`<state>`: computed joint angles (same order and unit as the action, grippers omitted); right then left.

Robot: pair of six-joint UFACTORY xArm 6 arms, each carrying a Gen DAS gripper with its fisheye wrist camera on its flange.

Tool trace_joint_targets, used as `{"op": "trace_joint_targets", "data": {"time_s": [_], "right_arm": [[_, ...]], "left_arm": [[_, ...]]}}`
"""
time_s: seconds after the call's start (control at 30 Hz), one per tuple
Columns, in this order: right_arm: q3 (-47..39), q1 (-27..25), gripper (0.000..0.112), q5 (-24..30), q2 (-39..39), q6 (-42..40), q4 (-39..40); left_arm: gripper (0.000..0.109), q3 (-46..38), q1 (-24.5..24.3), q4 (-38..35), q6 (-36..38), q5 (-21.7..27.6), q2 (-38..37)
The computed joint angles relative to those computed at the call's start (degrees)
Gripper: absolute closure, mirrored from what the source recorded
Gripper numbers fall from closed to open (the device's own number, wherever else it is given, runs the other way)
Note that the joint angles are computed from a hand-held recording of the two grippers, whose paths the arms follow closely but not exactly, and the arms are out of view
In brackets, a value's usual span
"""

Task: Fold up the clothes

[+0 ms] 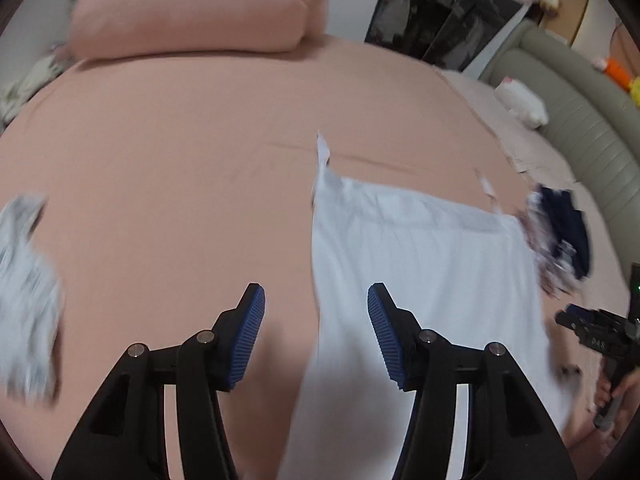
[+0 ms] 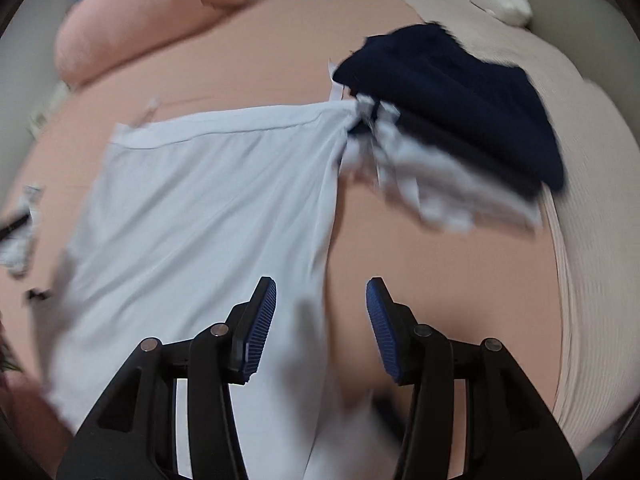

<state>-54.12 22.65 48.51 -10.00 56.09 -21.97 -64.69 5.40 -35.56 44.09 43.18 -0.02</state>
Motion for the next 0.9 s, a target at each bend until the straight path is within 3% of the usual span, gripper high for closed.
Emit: {"op": "trace_joint_targets", "data": {"time_s": [0.17,0.2,0.23,0.3,0.33,0.37,0.53,0.6,0.63,0.67,0.73,0.8,0.83,0.9], "right_arm": [[-6.94,-4.68,0.064,-0.21,10.88,-6.34,3.93],[-8.10,-5.16,0.064,0.09,12.74,-7.18,4.52],[-8.44,-5.44,0.064,-0.59,13.76,-7.54,4.84],[-8.23,-5.20,0.071,-2.97,14.20,-7.80,3.84],[-8.11,-4.96,0.095,-4.07,14.22,-7.99,3.13],[-8.01,-4.72,0.105,-5.18,14.24,-8.17,2.41],[-8.86,-2.76,0.106,-7.37,13.66,-9.16,0.43],[-11.66,-1.98,0.102,-4.51,15.09,-8.69,-1.82],[-13.12,-1.79,0.088,-3.42,16.00,-7.79,-3.44],[-13.92,-1.88,0.079,-3.73,16.50,-6.81,-4.70],[-15.77,-2.48,0.072,-5.13,17.63,-6.20,-4.80],[-18.31,-3.36,0.060,-6.56,19.88,-6.09,-4.84],[-19.95,-3.94,0.048,-6.41,21.72,-6.33,-4.52],[-22.62,-5.57,0.048,-7.06,25.52,-9.50,-0.03]], "left_arm": [[0.056,-14.08,-4.53,4.09,-5.09,0.12,16.86],[0.068,-15.52,-5.10,3.92,-5.20,1.03,18.80],[0.101,-16.05,-5.69,4.36,-5.09,0.85,19.73],[0.104,-13.07,-6.68,4.65,-4.02,-4.12,18.23],[0.105,-11.89,-6.67,5.34,-4.60,-5.76,17.33],[0.105,-12.11,-5.79,5.52,-4.67,-5.13,17.00],[0.104,-14.25,-1.34,6.45,-5.04,-1.16,16.04],[0.102,-18.69,-0.08,5.39,-3.26,5.67,18.66],[0.095,-19.86,0.14,4.14,-2.01,6.36,19.32],[0.079,-20.51,0.22,2.77,-0.67,6.27,19.80],[0.061,-21.95,0.40,0.04,1.96,6.27,20.83],[0.061,-24.67,0.53,-2.25,3.64,8.27,23.07],[0.061,-26.14,0.61,-3.27,4.40,9.41,24.24],[0.070,-26.85,-0.38,-1.71,5.07,9.45,25.40]]}}
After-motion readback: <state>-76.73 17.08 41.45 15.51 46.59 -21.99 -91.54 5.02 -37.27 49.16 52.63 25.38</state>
